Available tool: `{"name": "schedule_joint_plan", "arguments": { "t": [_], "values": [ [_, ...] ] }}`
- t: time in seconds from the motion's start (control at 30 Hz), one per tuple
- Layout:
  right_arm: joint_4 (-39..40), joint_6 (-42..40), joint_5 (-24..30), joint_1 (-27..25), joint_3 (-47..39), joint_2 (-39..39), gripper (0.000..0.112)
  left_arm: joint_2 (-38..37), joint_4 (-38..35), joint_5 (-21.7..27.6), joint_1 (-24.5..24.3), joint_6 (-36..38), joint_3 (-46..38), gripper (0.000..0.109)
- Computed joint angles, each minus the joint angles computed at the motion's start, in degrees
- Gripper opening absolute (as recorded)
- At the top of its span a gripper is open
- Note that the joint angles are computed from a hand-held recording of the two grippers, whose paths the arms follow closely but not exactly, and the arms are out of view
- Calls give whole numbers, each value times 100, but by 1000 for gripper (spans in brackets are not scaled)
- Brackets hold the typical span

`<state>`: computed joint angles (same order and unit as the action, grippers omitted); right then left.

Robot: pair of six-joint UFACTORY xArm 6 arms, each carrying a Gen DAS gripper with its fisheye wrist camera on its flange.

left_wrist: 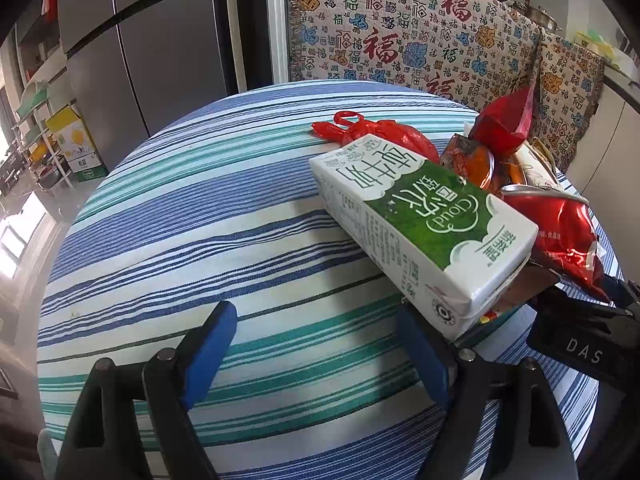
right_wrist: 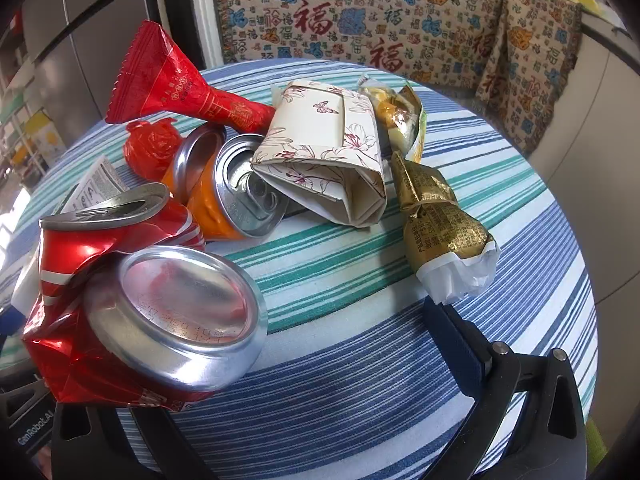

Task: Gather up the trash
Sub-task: 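Return both tools to the table and approach the milk carton and red can, then grasp the white-green milk carton with the left tool while the right tool grasps the crushed red can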

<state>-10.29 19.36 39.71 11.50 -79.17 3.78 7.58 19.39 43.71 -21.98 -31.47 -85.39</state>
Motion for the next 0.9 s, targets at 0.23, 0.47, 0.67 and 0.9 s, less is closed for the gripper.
{"name": "schedule_joint_plan", "arguments": {
  "t": [0.23,0.47,0.67,0.9],
  "values": [
    [14,-21,0,-3,-5,3,103,11,9,13,-5,-9,-19,84],
    [30,-45,-5,-6,1,-1,103,4,8,10,-3,-7,-8,84],
    [45,-66,-7,-11,-11,11,103,5,-85,-43,24,41,-6,84],
    [57,-81,-13,-12,12,-6,103,-696,-2217,-1018,375,1574,991,84]
  ]
}}
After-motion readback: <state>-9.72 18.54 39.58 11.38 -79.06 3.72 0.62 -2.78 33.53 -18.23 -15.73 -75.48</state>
